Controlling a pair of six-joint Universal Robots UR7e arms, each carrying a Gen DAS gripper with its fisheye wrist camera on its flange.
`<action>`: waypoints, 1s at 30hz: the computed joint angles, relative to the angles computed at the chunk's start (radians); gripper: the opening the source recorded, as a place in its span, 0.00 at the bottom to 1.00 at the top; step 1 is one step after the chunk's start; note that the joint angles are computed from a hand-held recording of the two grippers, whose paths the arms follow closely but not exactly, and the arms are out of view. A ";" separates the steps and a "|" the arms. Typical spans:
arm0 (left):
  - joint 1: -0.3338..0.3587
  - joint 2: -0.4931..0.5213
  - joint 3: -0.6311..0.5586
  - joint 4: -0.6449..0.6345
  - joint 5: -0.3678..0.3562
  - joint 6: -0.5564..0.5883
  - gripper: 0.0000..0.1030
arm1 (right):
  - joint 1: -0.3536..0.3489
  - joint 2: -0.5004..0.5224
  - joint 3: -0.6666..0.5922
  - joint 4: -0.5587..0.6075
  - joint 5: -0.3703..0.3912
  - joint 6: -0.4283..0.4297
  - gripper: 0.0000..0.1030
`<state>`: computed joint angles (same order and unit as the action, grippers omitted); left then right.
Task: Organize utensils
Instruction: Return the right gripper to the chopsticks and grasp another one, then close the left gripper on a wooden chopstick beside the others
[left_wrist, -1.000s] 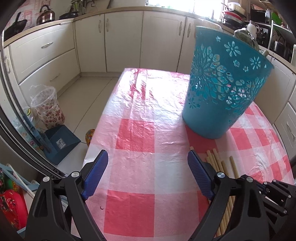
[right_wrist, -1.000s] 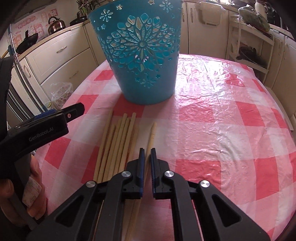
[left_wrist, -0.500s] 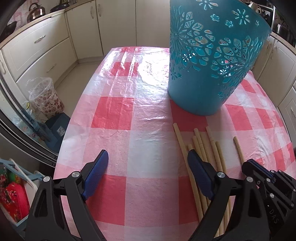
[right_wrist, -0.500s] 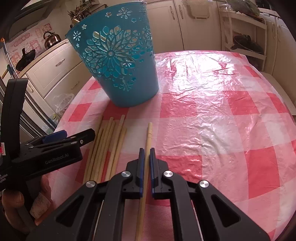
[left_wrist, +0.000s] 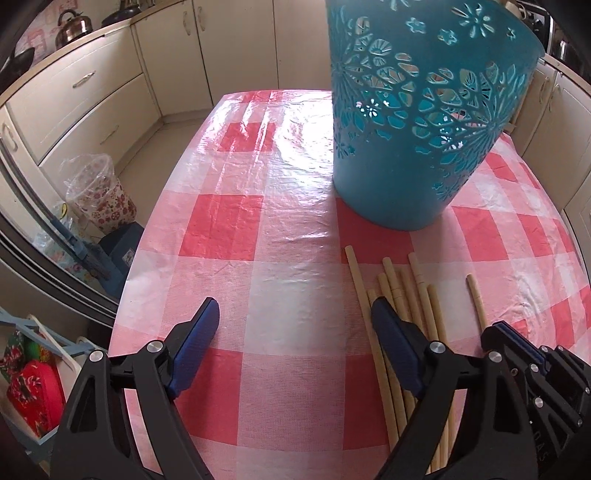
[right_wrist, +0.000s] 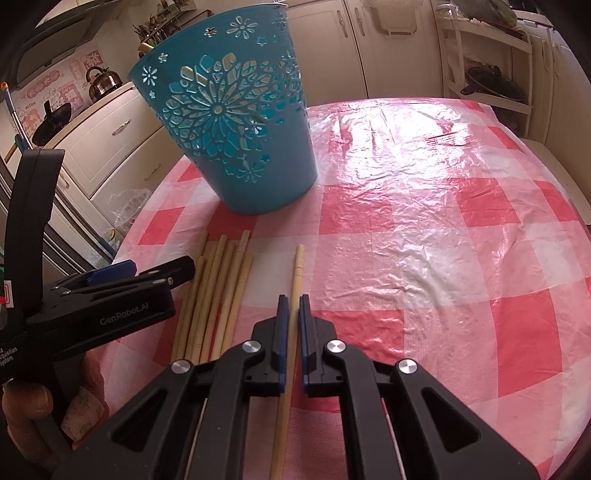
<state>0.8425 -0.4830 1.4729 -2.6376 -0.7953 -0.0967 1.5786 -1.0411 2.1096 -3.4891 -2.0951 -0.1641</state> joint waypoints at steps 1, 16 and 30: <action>-0.002 0.004 -0.001 -0.005 0.006 0.005 0.77 | 0.000 -0.001 0.000 0.001 0.001 0.001 0.05; 0.002 -0.008 0.014 -0.026 -0.059 0.084 0.42 | -0.007 -0.007 -0.001 0.011 0.014 0.008 0.06; 0.035 -0.021 -0.053 0.110 -0.181 0.216 0.09 | -0.011 -0.011 0.000 0.015 0.022 0.011 0.06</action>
<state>0.8771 -0.5040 1.4197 -2.5278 -0.9765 0.1192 1.5681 -1.0522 2.1093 -3.4744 -2.0735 -0.1530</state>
